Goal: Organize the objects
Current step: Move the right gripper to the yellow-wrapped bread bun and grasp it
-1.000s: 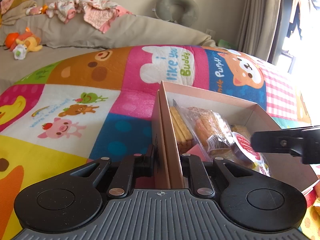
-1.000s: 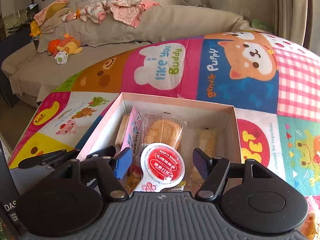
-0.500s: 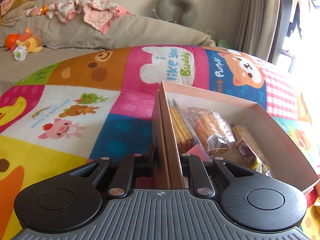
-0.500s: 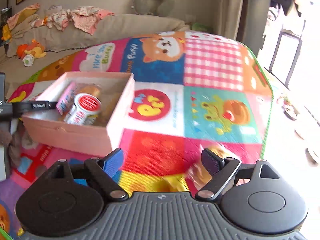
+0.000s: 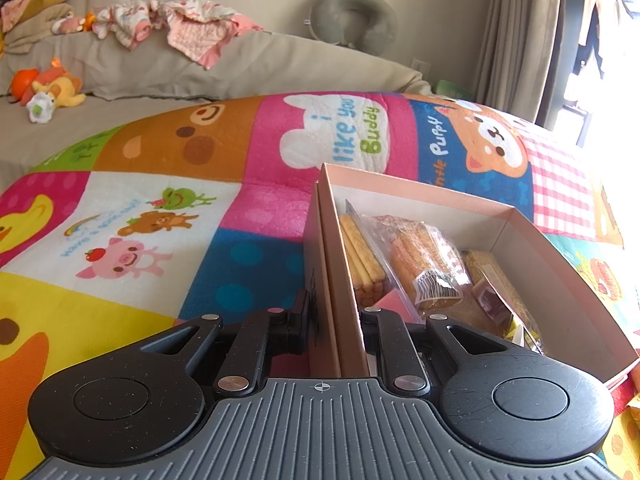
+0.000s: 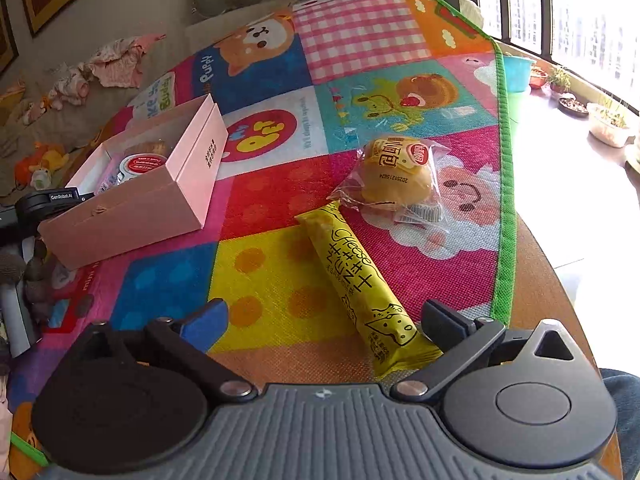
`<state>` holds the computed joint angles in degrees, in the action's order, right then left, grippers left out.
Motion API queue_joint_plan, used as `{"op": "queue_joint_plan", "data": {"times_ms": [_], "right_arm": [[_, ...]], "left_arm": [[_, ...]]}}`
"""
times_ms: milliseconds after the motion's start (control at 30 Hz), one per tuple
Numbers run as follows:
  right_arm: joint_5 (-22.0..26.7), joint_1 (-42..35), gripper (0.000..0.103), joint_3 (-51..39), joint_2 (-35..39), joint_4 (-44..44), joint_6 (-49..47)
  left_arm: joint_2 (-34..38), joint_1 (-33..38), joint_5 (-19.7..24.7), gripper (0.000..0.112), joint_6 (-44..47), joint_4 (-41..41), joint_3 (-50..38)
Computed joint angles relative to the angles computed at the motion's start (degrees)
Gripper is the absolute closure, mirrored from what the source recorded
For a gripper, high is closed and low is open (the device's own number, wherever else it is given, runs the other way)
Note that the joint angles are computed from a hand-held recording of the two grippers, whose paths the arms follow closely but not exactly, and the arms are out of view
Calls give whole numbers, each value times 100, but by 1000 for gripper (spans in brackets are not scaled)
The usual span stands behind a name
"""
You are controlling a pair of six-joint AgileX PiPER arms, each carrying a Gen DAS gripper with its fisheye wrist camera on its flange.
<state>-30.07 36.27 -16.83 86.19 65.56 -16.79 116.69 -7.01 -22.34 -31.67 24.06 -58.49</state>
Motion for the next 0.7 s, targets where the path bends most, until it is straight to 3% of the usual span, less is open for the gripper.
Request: {"op": "queue_joint_plan", "data": {"times_ms": [167,300,567,633,700], "right_arm": [[-675,583,0,-203,544,457,117],[-671,537,0,-172,549,333,231],[-782,843,0,-672,877,1616,-1359],[-722,772,0,-514,700,1326,-1092],[-992,819,0,-250,452,1087,-511]], "left_arm": [[0,1,0,95,-3,4,0],[0,1,0,95,-3,4,0],[2,-1,-6,95,6,-6,2],[3,2,-5,95,-1,2,1],[3,2,-5,95,-1,2,1]]}}
